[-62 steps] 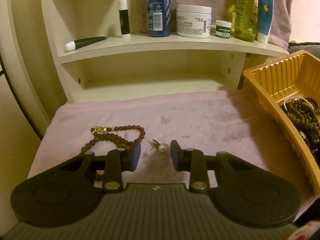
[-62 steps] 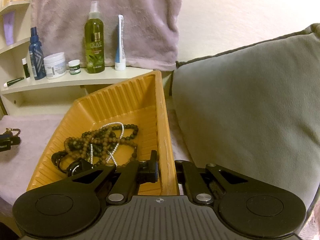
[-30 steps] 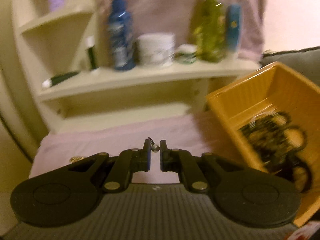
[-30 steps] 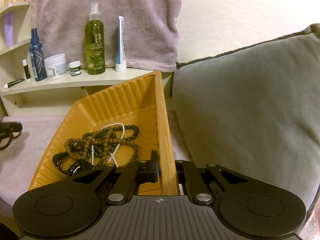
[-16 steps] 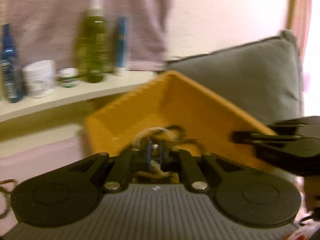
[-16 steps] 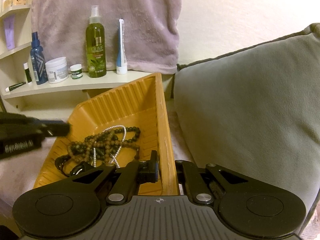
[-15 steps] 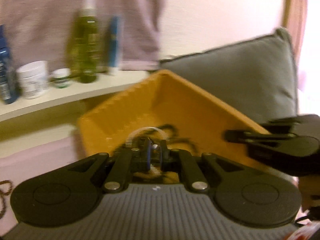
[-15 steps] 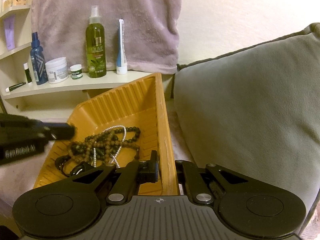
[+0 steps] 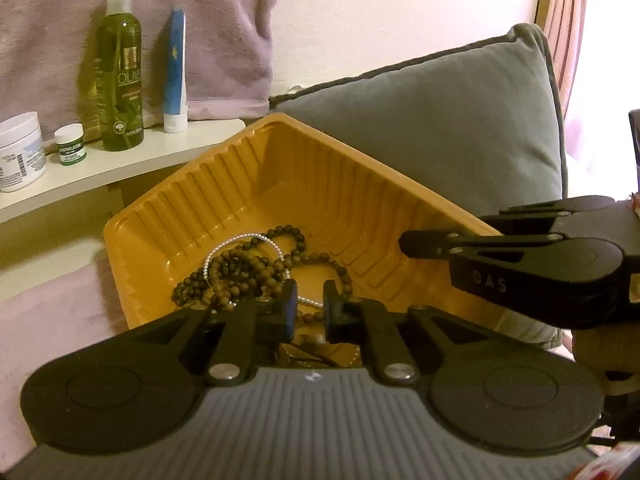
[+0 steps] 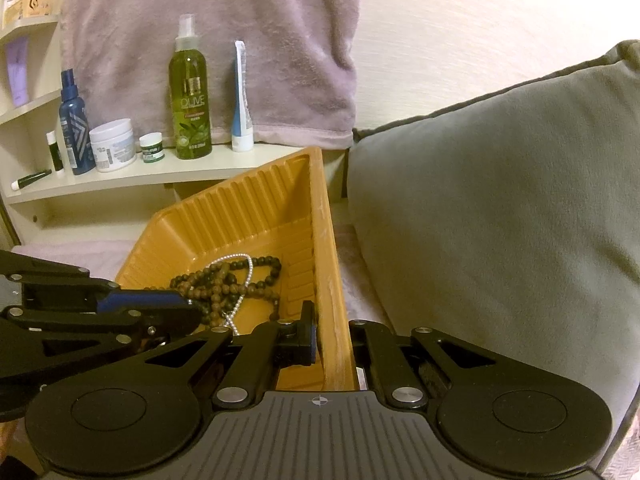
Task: Organize jewelry
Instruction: 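Carry the pearl earring over the orange tray and open the left tool, then move the left tool to the brown bead bracelet and grasp it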
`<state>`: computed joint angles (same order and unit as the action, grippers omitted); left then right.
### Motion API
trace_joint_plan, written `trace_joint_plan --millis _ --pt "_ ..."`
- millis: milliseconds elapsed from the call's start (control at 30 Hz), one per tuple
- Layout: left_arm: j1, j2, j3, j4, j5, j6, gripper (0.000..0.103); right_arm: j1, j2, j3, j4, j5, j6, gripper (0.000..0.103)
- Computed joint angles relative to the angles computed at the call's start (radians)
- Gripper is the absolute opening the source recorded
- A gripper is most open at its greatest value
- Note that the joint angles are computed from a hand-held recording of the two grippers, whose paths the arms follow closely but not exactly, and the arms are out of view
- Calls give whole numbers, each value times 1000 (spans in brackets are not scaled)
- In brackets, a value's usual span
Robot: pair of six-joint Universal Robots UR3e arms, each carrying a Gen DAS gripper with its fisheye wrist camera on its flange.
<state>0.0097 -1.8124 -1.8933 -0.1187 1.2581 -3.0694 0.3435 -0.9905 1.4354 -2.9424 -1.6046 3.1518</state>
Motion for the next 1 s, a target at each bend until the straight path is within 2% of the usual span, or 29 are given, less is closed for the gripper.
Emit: trace_joint_plan --millis 233,433,700,800,1000 --pt "63 99 -102 71 71 -62 11 0 0 0 -1 1 1 5" --pt "175 253 -218 61 158 -70 11 0 0 3 -4 0 -1 5" --pt "393 460 -396 22 204 -23 14 0 3 -3 -4 -1 -5 5" --pt "438 496 -453 36 247 8 16 0 2 -3 -1 0 -2 5" --pt "519 538 -520 3 255 50 18 2 0 -2 -1 -3 -6 5"
